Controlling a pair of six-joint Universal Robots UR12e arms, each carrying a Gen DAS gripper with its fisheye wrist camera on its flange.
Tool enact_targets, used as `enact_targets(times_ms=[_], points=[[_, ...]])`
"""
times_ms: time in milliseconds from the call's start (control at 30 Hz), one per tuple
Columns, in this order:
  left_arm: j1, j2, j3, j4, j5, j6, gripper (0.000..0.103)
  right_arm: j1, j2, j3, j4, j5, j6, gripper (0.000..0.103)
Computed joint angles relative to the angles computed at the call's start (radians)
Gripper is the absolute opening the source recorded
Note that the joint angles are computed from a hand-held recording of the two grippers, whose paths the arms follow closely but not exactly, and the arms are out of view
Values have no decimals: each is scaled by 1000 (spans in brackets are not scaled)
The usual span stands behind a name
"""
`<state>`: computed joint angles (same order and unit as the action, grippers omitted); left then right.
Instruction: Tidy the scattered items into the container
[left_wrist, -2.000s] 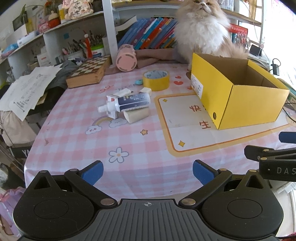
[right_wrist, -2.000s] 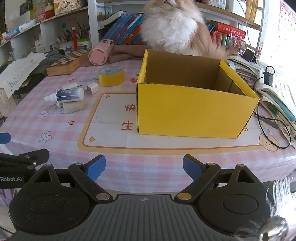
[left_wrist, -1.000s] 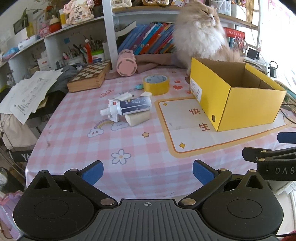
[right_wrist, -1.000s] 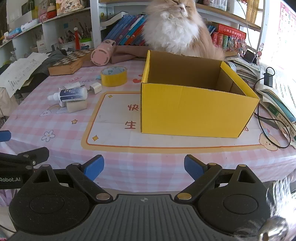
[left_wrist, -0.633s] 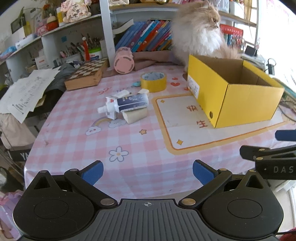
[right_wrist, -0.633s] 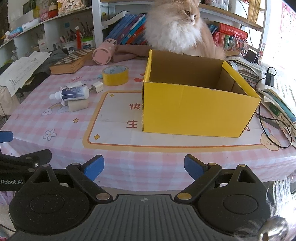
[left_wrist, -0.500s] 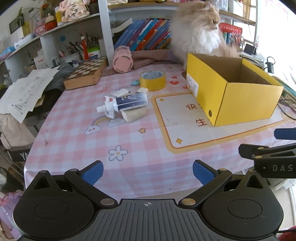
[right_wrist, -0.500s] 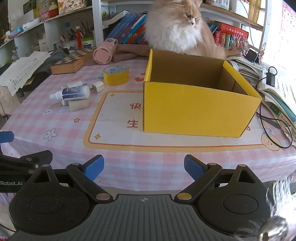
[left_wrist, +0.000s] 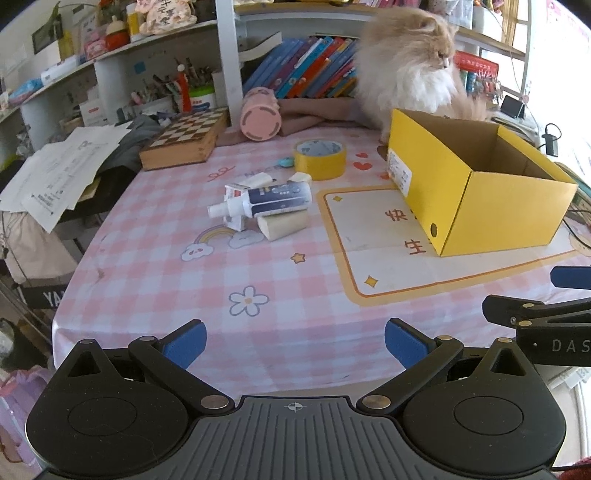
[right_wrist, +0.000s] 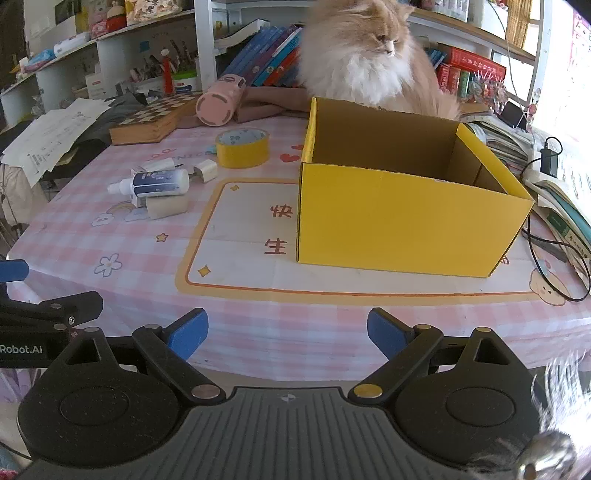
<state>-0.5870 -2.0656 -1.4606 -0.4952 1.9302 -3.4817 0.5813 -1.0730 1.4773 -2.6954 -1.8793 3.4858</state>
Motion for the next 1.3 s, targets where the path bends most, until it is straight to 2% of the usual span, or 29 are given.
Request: enact_targets(times_ms=[467,1300], points=[[4,3,2,-30,-12,-7,103,1,3,-7,6,5,-3,94],[25,23,-36,31,10,-18,103,9,43,-73,-2,67,-66,90]])
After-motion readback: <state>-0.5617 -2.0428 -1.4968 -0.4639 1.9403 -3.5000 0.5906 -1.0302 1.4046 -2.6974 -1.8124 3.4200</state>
